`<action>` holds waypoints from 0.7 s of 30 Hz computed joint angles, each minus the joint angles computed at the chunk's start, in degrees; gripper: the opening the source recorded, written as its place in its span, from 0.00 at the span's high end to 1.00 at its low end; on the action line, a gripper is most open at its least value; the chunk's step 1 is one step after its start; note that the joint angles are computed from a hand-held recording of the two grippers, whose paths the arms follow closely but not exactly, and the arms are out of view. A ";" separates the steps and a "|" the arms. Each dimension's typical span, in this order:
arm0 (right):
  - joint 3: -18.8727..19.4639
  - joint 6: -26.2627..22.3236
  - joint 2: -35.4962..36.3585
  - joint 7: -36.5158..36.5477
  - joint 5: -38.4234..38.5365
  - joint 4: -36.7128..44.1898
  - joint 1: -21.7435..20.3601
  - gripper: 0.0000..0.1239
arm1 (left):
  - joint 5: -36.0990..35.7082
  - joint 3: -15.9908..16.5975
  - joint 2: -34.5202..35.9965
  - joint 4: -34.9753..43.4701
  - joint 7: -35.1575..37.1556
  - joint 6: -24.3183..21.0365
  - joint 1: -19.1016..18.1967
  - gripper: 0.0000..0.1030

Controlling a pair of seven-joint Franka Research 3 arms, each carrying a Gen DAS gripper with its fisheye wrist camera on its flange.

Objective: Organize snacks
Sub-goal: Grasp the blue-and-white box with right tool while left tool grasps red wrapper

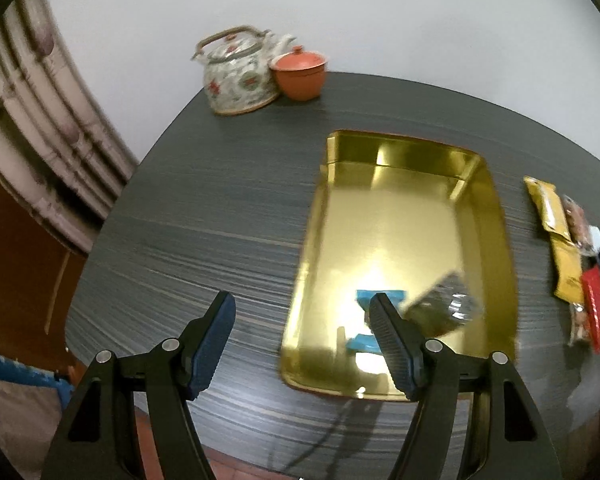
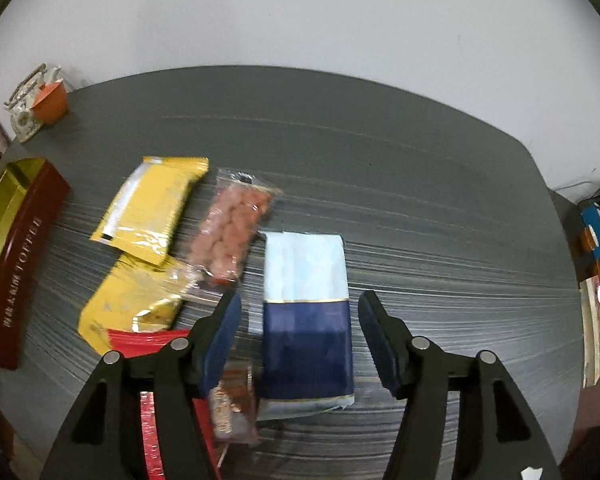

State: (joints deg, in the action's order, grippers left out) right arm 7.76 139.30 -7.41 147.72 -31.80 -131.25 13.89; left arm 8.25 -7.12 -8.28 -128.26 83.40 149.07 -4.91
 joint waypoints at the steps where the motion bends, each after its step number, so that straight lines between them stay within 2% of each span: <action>1: -0.24 0.46 0.26 -0.59 0.22 -0.19 -0.09 0.50 | -0.49 -0.28 -0.56 -0.22 0.17 -0.30 -0.43 0.32; 6: -1.04 3.20 -0.22 -1.64 0.64 -2.52 -0.86 0.49 | -2.84 -1.78 -1.74 -0.15 0.93 -1.83 -3.36 0.32; 11: -1.66 8.06 -1.97 -2.61 2.82 -6.27 -2.42 0.47 | -3.84 -3.51 -0.54 1.33 -0.32 -3.07 -6.12 0.32; 15: -1.22 9.75 -2.36 -4.42 4.15 -7.84 -3.59 0.47 | -4.06 -5.00 1.14 2.93 -1.88 -4.12 -8.28 0.32; 18: -0.61 10.80 -2.75 -3.67 2.59 -9.17 -4.69 0.48 | -3.95 -5.93 2.32 4.07 -2.55 -4.91 -9.72 0.32; 21: 0.47 11.67 -3.71 -1.16 0.40 -10.58 -5.56 0.57 | -2.81 -6.71 3.17 4.71 -3.47 -5.02 -10.78 0.32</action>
